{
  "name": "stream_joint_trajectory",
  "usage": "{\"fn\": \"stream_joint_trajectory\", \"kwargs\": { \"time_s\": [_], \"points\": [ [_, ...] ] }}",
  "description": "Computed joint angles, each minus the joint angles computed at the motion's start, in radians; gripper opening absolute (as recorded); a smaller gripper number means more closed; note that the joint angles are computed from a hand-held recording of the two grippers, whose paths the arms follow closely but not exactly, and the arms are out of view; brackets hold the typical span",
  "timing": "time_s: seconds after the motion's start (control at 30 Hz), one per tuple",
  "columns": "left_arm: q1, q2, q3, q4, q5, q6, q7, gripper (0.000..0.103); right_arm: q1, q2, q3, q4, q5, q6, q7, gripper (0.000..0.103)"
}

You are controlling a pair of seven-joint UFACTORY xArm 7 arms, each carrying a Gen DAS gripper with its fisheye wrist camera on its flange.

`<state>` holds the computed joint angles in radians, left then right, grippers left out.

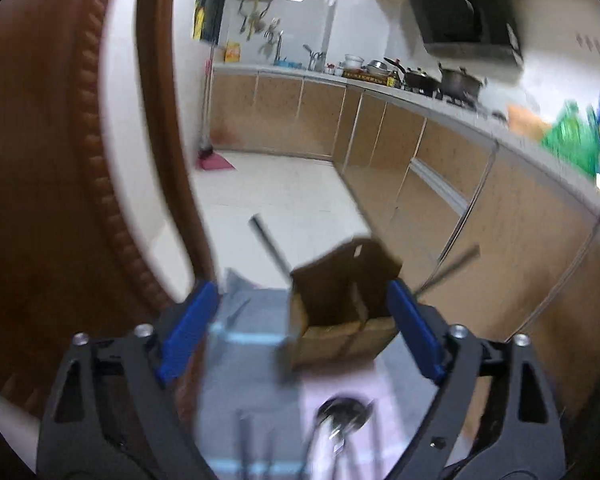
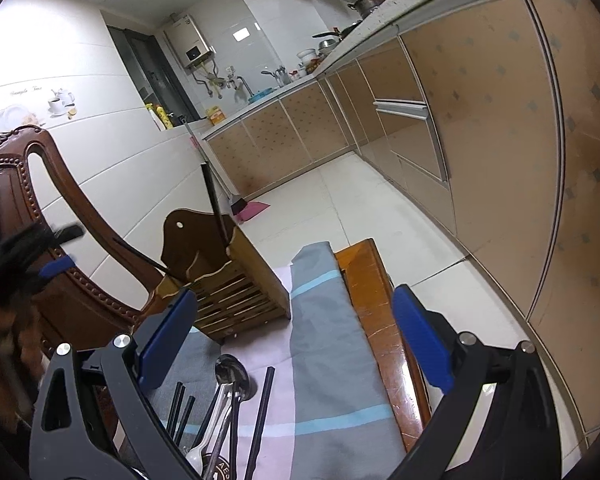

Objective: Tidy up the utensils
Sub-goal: 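Withdraw both open tools from the holder back over the table, then lower and close the left tool on another black chopstick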

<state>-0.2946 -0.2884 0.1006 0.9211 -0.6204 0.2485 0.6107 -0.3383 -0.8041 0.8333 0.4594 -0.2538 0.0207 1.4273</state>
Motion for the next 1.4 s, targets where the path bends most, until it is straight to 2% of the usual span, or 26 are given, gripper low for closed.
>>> {"fn": "stream_joint_trajectory", "kwargs": {
  "time_s": [0.07, 0.1, 0.17, 0.23, 0.33, 0.37, 0.43, 0.53, 0.63, 0.93, 1.17, 1.2, 1.23, 1.3, 1.37, 1.4],
  "points": [
    [0.07, -0.114, -0.055, -0.149, 0.107, -0.036, -0.053, 0.093, 0.017, -0.003, -0.009, 0.0, -0.003, 0.009, -0.008, 0.096],
    [0.075, -0.148, -0.05, -0.192, 0.132, -0.03, -0.064, 0.093, 0.027, -0.004, -0.014, 0.001, -0.005, 0.015, -0.013, 0.096],
    [0.126, -0.227, -0.078, -0.3, 0.201, 0.006, -0.133, 0.093, 0.054, -0.005, -0.026, 0.002, -0.009, 0.038, -0.022, 0.096],
    [0.117, -0.295, -0.05, -0.4, 0.229, 0.006, -0.129, 0.093, 0.079, -0.005, -0.034, 0.006, -0.018, 0.063, -0.031, 0.096],
    [0.143, -0.355, -0.076, -0.528, 0.299, -0.086, -0.154, 0.093, 0.127, 0.001, -0.048, 0.015, -0.036, 0.108, -0.047, 0.096],
    [0.146, -0.365, -0.077, -0.55, 0.319, -0.086, -0.159, 0.093, 0.15, 0.001, -0.054, 0.018, -0.042, 0.126, -0.052, 0.096],
    [0.123, -0.382, -0.053, -0.557, 0.345, -0.055, -0.16, 0.093, 0.188, -0.004, -0.061, 0.023, -0.053, 0.164, -0.055, 0.096],
    [0.104, -0.404, -0.021, -0.566, 0.373, -0.065, -0.183, 0.093, 0.234, -0.025, -0.059, 0.035, -0.081, 0.224, -0.057, 0.096],
    [0.073, -0.413, 0.035, -0.558, 0.385, -0.037, -0.181, 0.093, 0.242, -0.066, -0.042, 0.041, -0.114, 0.274, -0.04, 0.096],
    [0.042, -0.419, 0.045, -0.555, 0.402, -0.008, -0.179, 0.093, 0.302, -0.035, -0.088, 0.05, -0.152, 0.327, -0.027, 0.096],
    [0.0, -0.366, 0.083, -0.52, 0.354, 0.021, -0.168, 0.092, 0.327, 0.03, -0.113, 0.066, -0.18, 0.33, -0.025, 0.096],
    [-0.003, -0.341, 0.089, -0.506, 0.343, 0.022, -0.168, 0.086, 0.329, 0.033, -0.115, 0.067, -0.184, 0.329, -0.022, 0.096],
    [-0.001, -0.301, 0.088, -0.484, 0.334, 0.023, -0.172, 0.075, 0.332, 0.036, -0.118, 0.068, -0.187, 0.33, -0.019, 0.096],
    [0.025, -0.209, 0.057, -0.432, 0.343, 0.026, -0.186, 0.059, 0.334, 0.052, -0.123, 0.073, -0.193, 0.327, -0.016, 0.096],
    [0.089, -0.102, -0.014, -0.373, 0.397, 0.003, -0.224, 0.057, 0.333, 0.07, -0.127, 0.077, -0.2, 0.318, -0.013, 0.096],
    [0.101, -0.074, -0.027, -0.353, 0.407, 0.005, -0.231, 0.056, 0.331, 0.082, -0.127, 0.081, -0.204, 0.314, -0.011, 0.096]
  ]
}}
